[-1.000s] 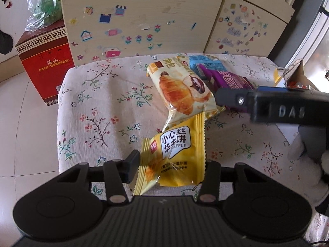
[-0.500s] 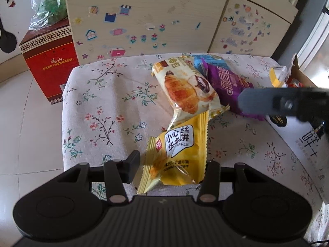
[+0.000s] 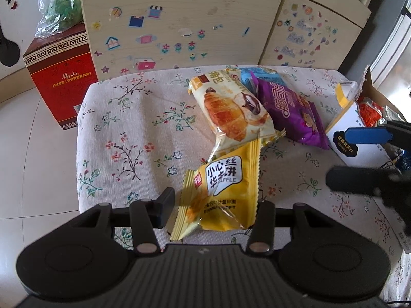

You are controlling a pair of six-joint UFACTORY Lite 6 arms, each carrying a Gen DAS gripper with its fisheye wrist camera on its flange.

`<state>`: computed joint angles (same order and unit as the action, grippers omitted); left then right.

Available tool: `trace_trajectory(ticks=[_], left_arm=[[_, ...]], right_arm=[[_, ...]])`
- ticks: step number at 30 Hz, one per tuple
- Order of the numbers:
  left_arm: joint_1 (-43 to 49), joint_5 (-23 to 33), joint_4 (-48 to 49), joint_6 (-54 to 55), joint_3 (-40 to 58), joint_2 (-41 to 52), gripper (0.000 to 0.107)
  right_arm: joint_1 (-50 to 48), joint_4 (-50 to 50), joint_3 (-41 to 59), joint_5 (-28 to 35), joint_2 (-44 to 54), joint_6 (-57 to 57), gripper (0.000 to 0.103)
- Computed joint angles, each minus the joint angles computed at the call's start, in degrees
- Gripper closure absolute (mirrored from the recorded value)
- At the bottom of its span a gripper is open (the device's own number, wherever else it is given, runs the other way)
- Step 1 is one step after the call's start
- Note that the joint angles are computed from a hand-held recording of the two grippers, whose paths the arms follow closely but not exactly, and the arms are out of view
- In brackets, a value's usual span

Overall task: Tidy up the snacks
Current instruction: 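Lift the yellow waffle packet with the left gripper while the right approaches the purple packet, then grasp the purple crispy noodle packet with the right gripper while the left holds the waffle packet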

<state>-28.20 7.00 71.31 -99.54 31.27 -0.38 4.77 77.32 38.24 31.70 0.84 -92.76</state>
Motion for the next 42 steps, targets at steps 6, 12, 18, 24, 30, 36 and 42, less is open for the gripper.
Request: trace_trajectory(ticks=[6,12,18,24,30,36,42], left_arm=[[-0.11,0.11,-0.74,0.79,0.10,0.04,0.060],[0.31,-0.49,-5.07,4.39,0.28,-0.03,0.060],[1.15,-1.58,-5.70,4.62,0.10,-0.14,0.060],[1.44,-1.84,-13.52,12.35,0.14,-0.44,0.060],[1.24,-1.90,-7.56,6.71,-0.12,-0.52,0.062],[1.00,-1.61,1.45,-1.81,-0.76,-1.17,0.077],[0.12,-1.66,6.63,-5.46,-1.72,-2.50,0.084]], right_arm=[[1.89,8.61,-0.33,-9.04,-0.87,-4.17,0.001],[5.85,13.26,3.66,-11.52,3.51,-11.68,0.001],[8.88,2.81,12.91,-12.69,10.63,-8.07,0.000],[12.69,-13.26,20.18,-18.55,19.12,-0.84,0.000],[15.42,-27.00,19.62,-19.65,20.35,11.47,0.008],[18.42,-27.92,12.90,-20.29,13.50,14.59,0.027],[17.67,-26.70,5.00,-16.65,5.60,19.42,0.052]])
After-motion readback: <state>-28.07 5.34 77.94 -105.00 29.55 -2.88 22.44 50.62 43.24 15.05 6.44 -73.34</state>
